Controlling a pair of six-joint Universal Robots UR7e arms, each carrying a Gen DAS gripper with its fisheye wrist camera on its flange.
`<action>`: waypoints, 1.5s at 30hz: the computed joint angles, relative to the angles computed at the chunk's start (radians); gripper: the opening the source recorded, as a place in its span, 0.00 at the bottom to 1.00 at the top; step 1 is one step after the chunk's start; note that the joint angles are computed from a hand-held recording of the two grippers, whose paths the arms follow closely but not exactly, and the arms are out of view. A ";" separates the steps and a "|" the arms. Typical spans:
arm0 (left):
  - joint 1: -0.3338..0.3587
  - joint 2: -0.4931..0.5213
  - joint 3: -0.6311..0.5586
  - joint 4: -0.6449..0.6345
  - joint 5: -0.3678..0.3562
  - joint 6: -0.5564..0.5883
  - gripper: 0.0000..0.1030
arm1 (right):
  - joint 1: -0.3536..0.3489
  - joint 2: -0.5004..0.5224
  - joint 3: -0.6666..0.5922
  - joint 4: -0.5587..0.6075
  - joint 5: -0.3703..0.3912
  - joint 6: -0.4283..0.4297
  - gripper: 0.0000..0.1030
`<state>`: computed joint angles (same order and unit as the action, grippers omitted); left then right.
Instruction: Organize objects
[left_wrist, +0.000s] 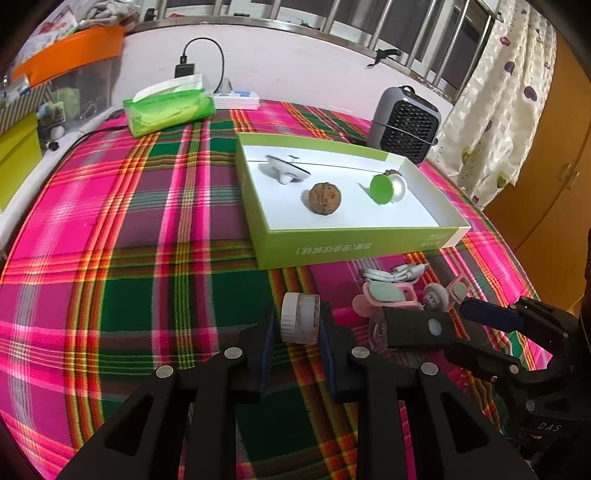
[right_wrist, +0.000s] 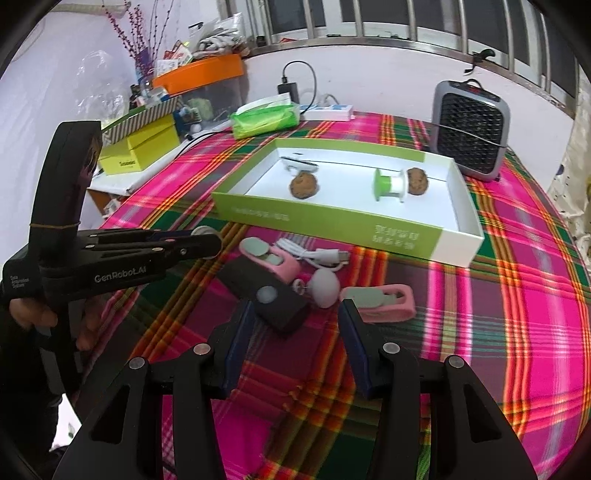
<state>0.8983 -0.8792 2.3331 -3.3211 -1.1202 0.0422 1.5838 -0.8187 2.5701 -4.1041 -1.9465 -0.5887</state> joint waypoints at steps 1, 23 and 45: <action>0.002 -0.002 0.001 0.000 0.000 0.000 0.20 | 0.000 0.000 -0.002 0.005 0.002 0.001 0.47; 0.016 -0.019 0.009 0.003 -0.011 0.003 0.20 | 0.013 -0.002 -0.012 0.131 0.033 -0.040 0.47; 0.016 -0.020 0.010 0.003 -0.012 0.003 0.20 | 0.053 0.029 -0.101 0.204 -0.037 -0.024 0.47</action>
